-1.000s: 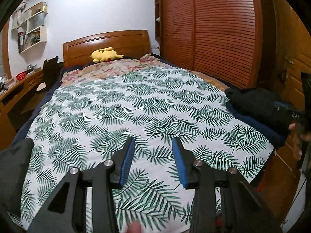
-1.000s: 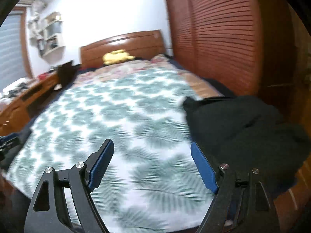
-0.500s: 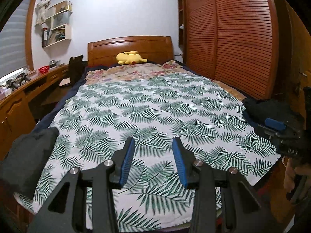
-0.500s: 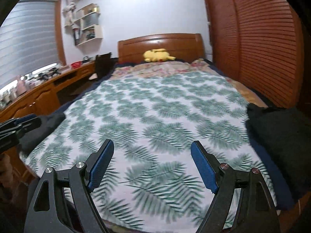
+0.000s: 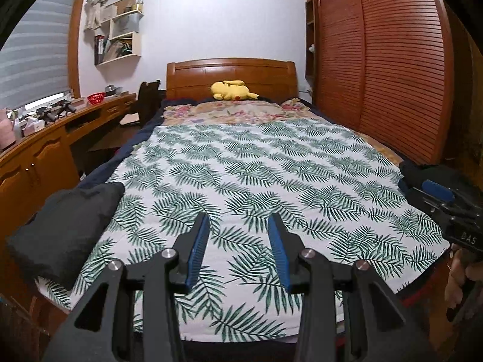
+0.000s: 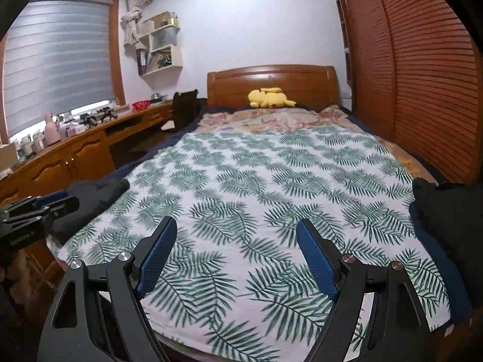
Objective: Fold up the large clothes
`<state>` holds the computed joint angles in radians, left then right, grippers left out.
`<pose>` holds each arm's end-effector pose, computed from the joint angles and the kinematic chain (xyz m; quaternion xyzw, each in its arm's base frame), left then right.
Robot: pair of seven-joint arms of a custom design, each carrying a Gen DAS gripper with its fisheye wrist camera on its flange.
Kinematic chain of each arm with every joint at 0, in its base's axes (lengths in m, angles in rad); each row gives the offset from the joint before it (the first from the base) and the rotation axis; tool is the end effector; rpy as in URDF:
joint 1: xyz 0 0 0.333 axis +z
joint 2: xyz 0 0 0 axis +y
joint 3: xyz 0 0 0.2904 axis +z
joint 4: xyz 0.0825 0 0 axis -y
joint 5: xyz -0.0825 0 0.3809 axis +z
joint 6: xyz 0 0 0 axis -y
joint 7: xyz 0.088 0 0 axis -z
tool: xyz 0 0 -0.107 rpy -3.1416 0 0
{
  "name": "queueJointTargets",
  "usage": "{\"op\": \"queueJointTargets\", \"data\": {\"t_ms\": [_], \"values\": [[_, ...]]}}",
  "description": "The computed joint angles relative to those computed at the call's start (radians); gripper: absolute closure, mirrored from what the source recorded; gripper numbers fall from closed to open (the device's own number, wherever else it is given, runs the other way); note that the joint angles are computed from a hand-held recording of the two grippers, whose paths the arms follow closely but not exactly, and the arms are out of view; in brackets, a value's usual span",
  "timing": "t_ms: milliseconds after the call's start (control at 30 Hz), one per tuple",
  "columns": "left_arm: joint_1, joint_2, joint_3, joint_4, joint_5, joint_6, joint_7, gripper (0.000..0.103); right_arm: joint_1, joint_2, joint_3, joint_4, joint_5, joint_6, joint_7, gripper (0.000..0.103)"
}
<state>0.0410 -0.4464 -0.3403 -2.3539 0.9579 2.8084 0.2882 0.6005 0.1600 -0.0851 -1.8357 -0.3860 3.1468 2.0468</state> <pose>0.4370 -0.1937 0.5472 -0.6501 0.5564 -0.3487 0.3823 0.5381 0.3474 0.5554 -0.7075 0.4506 -0.2567 0.4800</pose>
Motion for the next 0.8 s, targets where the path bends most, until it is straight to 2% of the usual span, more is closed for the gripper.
{"op": "queueJointTargets", "data": {"t_ms": [100, 200, 367, 467, 800], "values": [[0.010, -0.030, -0.005, -0.014, 0.017, 0.000, -0.017, 0.064, 0.067, -0.016, -0.076, -0.004, -0.117, 0.018, 0.114, 0.020], [0.022, -0.061, -0.010, -0.030, 0.033, 0.011, -0.037, 0.064, 0.119, -0.031, -0.146, -0.002, -0.291, 0.030, 0.284, 0.020], [0.039, -0.105, -0.025, -0.049, 0.047, 0.025, -0.060, 0.064, 0.167, -0.053, -0.219, 0.024, -0.607, 0.027, 0.583, 0.020], [0.047, -0.131, -0.035, -0.059, 0.048, 0.032, -0.069, 0.064, 0.151, -0.058, -0.208, 0.035, -0.702, 0.020, 0.667, 0.020], [0.064, -0.148, -0.060, -0.063, 0.030, 0.038, -0.062, 0.064, 0.027, -0.062, -0.081, 0.030, -0.694, 0.006, 0.658, 0.020]]}}
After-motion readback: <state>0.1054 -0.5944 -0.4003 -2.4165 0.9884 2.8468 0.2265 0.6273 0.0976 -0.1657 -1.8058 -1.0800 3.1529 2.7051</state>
